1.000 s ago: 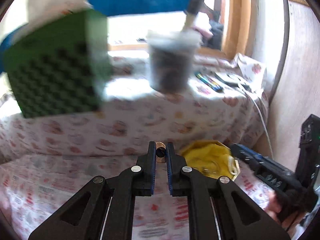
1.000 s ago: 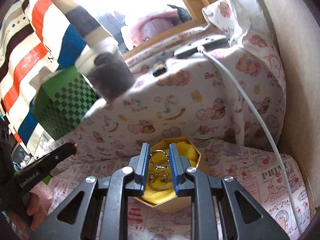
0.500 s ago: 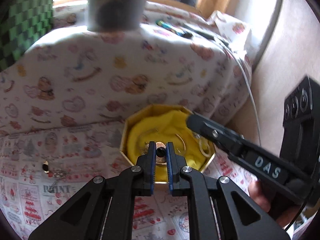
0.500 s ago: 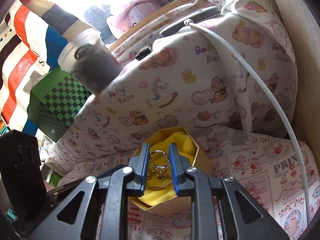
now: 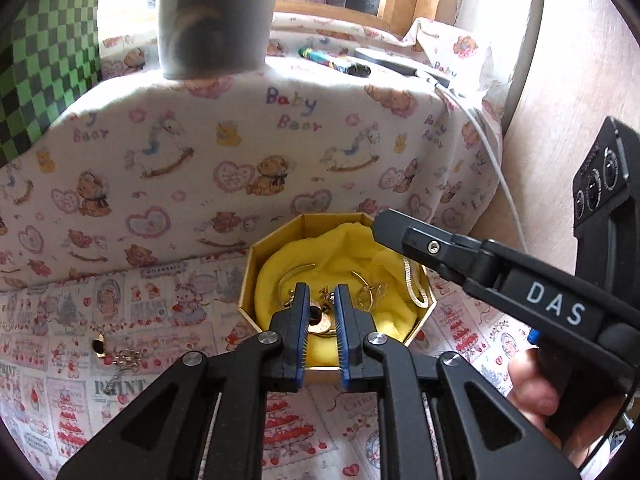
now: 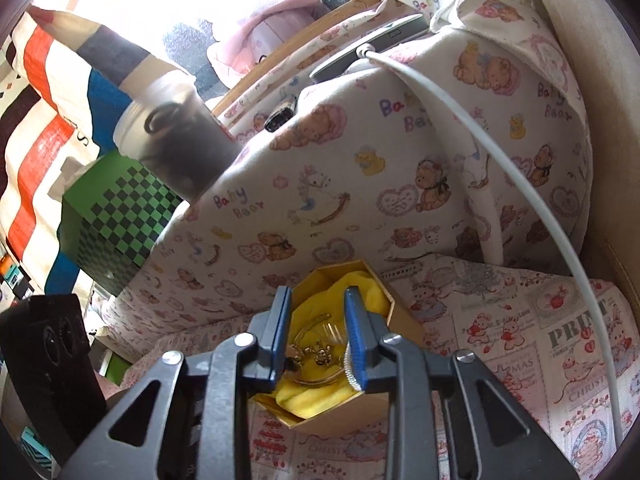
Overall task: Organize jewelry
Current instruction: 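Carry the earring and ring over the gold box and open both tools to drop them, then move the left tool to the black-and-gold earring and grasp it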
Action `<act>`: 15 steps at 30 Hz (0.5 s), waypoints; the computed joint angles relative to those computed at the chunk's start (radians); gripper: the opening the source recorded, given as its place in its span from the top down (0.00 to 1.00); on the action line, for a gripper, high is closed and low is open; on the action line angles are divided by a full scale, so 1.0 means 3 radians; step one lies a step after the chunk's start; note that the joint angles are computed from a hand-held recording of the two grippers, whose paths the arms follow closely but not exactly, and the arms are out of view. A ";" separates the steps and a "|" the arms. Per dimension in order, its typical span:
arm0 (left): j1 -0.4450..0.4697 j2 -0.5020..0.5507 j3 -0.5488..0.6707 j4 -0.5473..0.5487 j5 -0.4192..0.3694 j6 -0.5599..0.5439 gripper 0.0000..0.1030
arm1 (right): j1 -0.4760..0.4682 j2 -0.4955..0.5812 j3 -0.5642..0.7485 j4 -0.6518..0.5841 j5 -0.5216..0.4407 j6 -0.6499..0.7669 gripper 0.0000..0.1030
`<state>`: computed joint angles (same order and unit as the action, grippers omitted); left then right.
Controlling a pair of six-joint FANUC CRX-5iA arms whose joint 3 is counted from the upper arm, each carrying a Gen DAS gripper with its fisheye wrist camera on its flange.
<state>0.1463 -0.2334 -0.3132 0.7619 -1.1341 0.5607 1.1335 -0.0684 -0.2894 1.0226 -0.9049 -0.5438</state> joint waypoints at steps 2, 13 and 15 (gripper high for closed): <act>0.0044 -0.0042 -0.0011 0.0040 0.0021 -0.0067 0.86 | 0.0009 -0.0011 -0.0004 0.0016 -0.0026 -0.0030 0.75; 0.0600 -0.0395 -0.0114 0.0628 0.0071 -0.0547 0.72 | 0.0183 0.0024 0.0125 0.0256 -0.0372 0.0050 0.70; 0.0731 -0.0438 -0.0123 0.0736 0.0020 -0.0669 0.71 | 0.0216 0.0063 0.0179 0.0286 -0.0418 0.0113 0.69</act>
